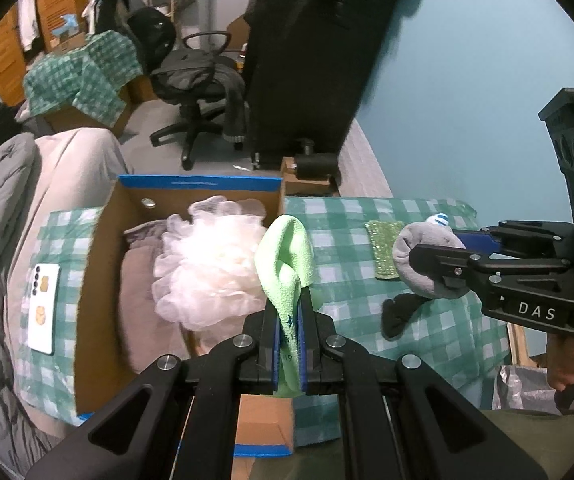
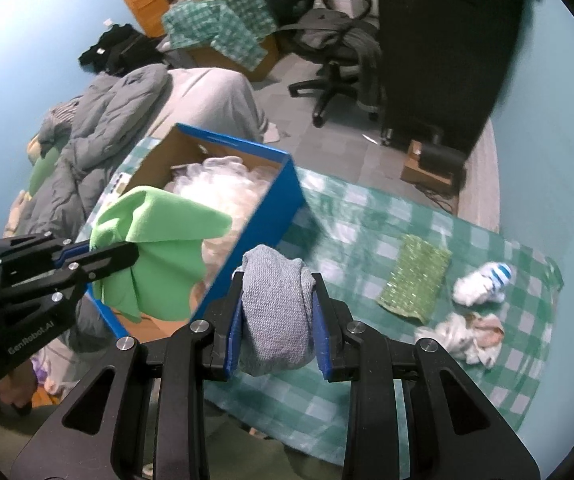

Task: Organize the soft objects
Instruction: 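Lift the green cloth and grey sock and carry both toward the box, then open both tools over the box to drop the green cloth and grey sock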

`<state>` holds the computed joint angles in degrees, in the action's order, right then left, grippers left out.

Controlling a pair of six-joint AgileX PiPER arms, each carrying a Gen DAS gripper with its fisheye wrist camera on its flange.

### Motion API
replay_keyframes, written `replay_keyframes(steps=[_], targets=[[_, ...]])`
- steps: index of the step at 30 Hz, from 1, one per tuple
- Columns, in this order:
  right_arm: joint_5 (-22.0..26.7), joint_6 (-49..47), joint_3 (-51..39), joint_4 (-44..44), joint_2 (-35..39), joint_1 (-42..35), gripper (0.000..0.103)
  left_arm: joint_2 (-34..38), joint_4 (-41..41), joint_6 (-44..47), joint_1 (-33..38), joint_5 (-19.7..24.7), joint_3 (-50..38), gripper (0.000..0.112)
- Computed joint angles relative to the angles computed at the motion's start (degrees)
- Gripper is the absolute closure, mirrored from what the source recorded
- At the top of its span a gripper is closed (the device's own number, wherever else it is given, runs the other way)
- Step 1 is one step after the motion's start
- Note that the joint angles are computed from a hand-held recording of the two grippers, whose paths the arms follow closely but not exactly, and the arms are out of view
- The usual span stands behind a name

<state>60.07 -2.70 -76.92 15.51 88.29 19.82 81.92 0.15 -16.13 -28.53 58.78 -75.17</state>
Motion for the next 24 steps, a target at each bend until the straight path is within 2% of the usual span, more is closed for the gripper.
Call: replay_keyframes(steps=[17,24], targets=[[0.3,0.2,-10.9,1.9,10.5,9.5,0.074,-5.0,-0.5,3.3,9.4,1.0,5.4,0.106],[0.4,0.3,-13.3,3.4,14.2,12.1,0.074,-5.6,-1.5,6.4,13.6,-0.1,8.7,0.106]])
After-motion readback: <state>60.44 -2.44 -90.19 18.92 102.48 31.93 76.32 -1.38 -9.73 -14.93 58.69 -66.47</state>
